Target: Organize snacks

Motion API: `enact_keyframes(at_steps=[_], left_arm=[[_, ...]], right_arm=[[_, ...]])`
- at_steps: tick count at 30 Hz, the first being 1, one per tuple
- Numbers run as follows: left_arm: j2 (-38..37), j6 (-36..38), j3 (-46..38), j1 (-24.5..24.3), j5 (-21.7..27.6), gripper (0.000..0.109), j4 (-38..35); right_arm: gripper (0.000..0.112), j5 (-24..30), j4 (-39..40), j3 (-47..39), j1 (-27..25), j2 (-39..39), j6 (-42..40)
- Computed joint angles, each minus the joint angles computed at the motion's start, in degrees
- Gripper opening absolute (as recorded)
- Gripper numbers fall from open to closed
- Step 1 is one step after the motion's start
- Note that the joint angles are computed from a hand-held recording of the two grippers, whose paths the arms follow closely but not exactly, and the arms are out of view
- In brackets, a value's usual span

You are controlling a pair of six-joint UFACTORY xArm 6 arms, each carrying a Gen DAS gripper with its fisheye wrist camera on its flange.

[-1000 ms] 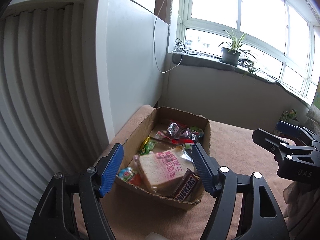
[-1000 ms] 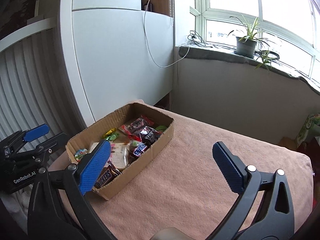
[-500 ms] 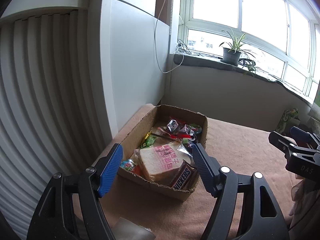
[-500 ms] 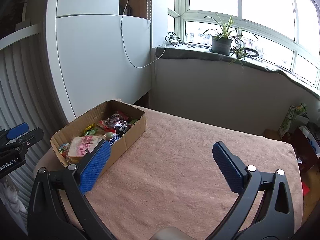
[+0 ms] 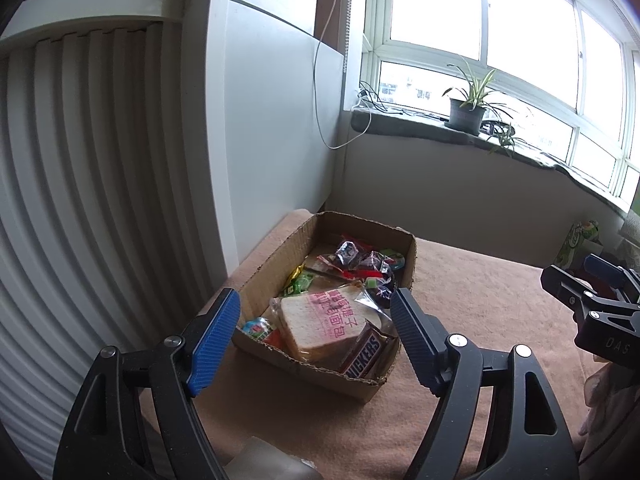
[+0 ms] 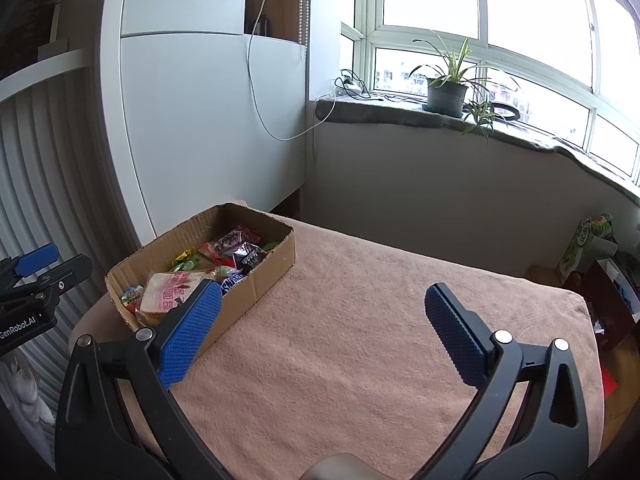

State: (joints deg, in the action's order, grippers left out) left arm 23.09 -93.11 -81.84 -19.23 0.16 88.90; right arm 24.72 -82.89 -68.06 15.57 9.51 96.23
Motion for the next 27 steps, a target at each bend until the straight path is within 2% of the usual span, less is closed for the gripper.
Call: enact_keyframes(at_steps=[27], left_arm=[[0.43,4.48,0.49,-0.15,-0.01,0.078,-4.2]], right_arm=[[0.103,-1.44,0.82,-0.64,-0.9,1.68,-1.66]])
